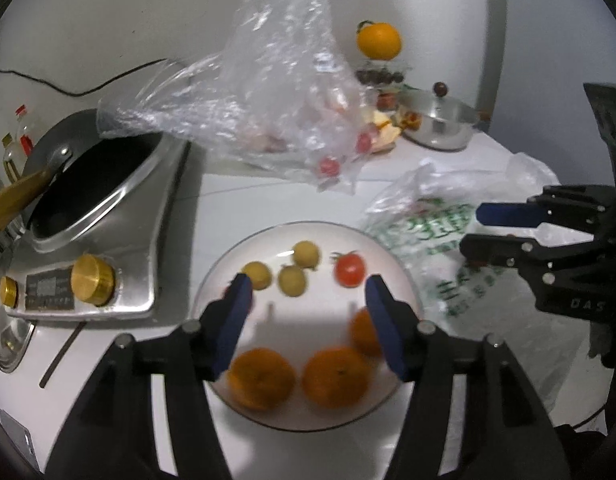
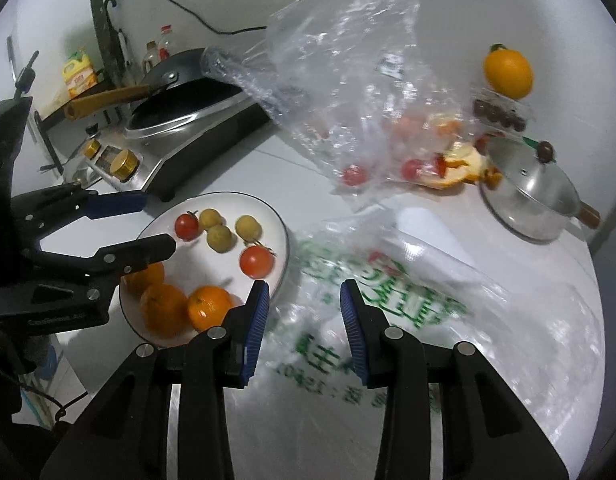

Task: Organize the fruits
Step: 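Move both grippers back to the remaining tomato and yellow fruit on the bag, then close the left gripper on the yellow fruit while the right gripper grasps the red tomato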

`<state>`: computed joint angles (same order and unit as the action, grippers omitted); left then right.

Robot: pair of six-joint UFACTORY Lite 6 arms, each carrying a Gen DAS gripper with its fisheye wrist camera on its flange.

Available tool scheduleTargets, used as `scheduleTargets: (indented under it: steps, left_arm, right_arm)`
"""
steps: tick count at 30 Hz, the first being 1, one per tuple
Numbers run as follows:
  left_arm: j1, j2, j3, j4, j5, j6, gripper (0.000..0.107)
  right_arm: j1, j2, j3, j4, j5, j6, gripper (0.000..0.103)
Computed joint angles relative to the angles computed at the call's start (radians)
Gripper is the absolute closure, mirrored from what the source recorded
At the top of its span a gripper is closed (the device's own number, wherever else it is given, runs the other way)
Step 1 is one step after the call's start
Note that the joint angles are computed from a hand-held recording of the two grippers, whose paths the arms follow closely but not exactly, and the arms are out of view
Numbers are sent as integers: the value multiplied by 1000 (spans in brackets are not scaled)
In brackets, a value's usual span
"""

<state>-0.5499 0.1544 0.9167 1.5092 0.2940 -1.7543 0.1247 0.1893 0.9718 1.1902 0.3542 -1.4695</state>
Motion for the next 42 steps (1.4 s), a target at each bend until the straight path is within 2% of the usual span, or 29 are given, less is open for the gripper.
scheduleTargets:
  steps: [3, 6, 14, 24, 31, 37, 42]
  left_arm:
    - [-64, 11, 26, -24, 23, -8, 47]
    - [-110, 47, 73, -64, 38, 15, 47]
    - [-195, 158, 206, -189, 65, 122, 47]
    - [-258, 327, 401, -368, 76, 294, 47]
    - [-275, 462, 555, -493, 73, 419, 47]
    - [-253, 568, 665, -672, 13, 576, 47]
    - [-247, 672, 794, -772, 44, 696, 47]
  right_arm:
    - [-52, -37, -41, 17, 22, -45, 62]
    - [-113, -69, -77, 32, 54, -91, 52]
    - [-256, -80, -108, 60, 121, -193, 52]
    - [-396, -6, -89, 95, 190, -298, 52]
    - [-469, 48, -66, 88, 229, -336, 52]
    - [-514, 111, -29, 90, 271, -376, 52]
    - [-539, 166, 8, 87, 303, -407, 52]
